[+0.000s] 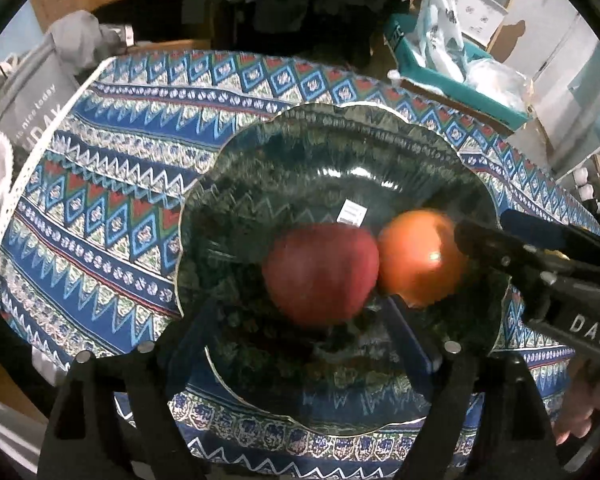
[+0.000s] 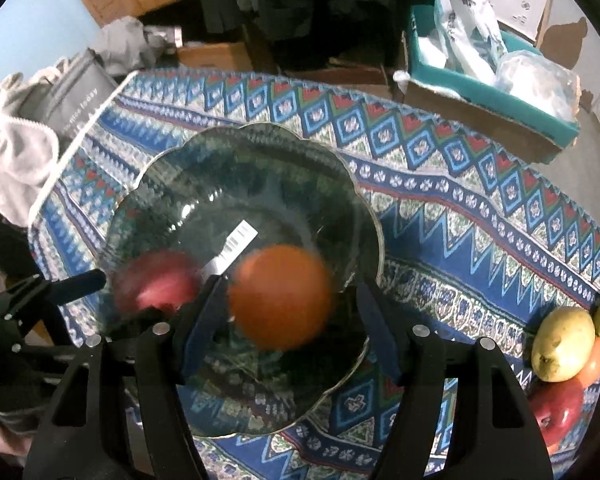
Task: Organize fruits
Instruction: 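Lower the apple into the bowl and open the left gripper while the right gripper releases the orange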
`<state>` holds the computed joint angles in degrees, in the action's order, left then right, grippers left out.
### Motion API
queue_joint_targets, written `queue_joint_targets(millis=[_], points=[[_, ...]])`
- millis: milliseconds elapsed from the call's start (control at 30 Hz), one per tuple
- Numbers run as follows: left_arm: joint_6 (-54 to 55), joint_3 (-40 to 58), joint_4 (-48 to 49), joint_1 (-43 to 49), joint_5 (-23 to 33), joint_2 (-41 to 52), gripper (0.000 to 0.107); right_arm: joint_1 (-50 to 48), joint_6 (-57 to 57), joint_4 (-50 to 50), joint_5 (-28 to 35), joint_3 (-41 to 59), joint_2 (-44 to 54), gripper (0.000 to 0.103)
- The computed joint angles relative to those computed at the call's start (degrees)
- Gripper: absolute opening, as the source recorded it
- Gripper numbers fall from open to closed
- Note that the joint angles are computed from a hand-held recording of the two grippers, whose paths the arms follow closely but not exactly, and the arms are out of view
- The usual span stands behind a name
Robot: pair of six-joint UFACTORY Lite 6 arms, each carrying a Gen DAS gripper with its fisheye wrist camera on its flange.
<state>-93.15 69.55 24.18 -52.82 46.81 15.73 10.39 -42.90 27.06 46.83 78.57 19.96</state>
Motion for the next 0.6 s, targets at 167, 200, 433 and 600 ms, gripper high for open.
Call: queue_joint_targets(millis=[167,200,433,600], points=[[0.16,0.99,0.43,-0.48,1.04,-0.53,0.086,-1.62,-0.19,1.09,1.43,1.62,-0.89,0.070],[0.30,1.84,0.65,-0.53,1.55,-0.03,0.086,-1.81,-0.12,1.08,1.50,1.73,-1.28,0.070],[0.10,5.94,2.65,-1.91,4.53,0.15,0.086,-3.82,-0.59,0.83,1.66,1.93,-5.25,0.071],[0.20,9.36,3.61,-2.73,6.01,1.26,0.086,-5.64,-1.14,0.52,1.89,2.46,-7.67,0.072]])
